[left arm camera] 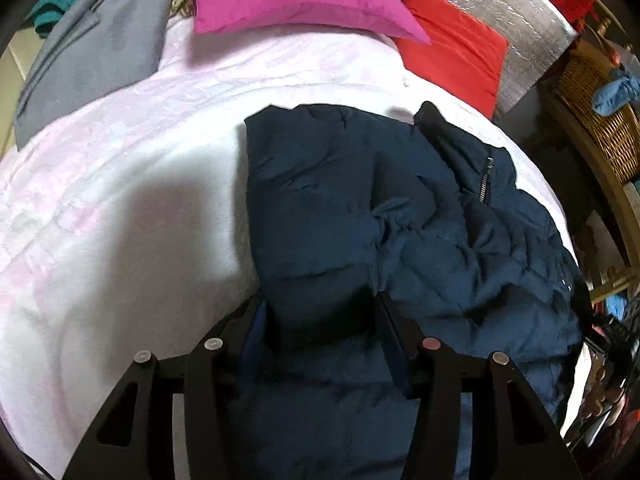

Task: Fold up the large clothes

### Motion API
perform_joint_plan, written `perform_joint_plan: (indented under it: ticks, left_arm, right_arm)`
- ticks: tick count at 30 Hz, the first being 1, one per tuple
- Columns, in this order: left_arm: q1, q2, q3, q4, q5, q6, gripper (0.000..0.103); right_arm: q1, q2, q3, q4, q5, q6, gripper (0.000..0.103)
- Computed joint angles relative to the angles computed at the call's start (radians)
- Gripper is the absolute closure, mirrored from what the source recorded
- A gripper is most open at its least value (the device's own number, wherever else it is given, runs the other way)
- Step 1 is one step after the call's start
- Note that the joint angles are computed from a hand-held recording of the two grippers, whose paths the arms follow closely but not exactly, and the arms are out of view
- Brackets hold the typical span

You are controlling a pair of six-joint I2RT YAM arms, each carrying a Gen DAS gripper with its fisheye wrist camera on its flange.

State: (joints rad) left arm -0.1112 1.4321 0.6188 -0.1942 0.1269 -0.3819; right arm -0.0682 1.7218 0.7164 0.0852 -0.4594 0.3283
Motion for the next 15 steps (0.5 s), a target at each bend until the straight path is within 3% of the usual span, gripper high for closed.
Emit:
perform_joint_plan:
  ticks: [1, 2, 4, 9, 15]
  left_arm:
    - [-0.001, -0.04, -0.013, -0.025, -0.003, 0.01, 0.046]
    - [-0.005, -0.099, -0.034, -0.06, -0.011, 0.024, 0.043]
    - [-0.008, -0.197, -0.075, -0.112, -0.031, 0.053, 0.038]
    - [-0.084, -0.489, -0.191, -0.287, -0.103, 0.085, 0.037]
    - [-0.307, -0.775, -0.27, -0.487, -0.23, -0.062, 0.035]
  right_arm:
    - [-0.014, -0.038, -0.017, -0.029, -0.014, -0.001, 0.033]
    - [-0.027, -0.083, -0.047, -0.037, -0.028, -0.004, 0.029]
    - [-0.043, -0.181, -0.12, -0.027, -0.043, -0.018, 0.029]
    - [-0.109, -0.412, -0.266, -0.148, -0.122, -0.104, 0.029]
    - [-0.125, -0.575, -0.378, -0.223, -0.142, -0.125, 0.029]
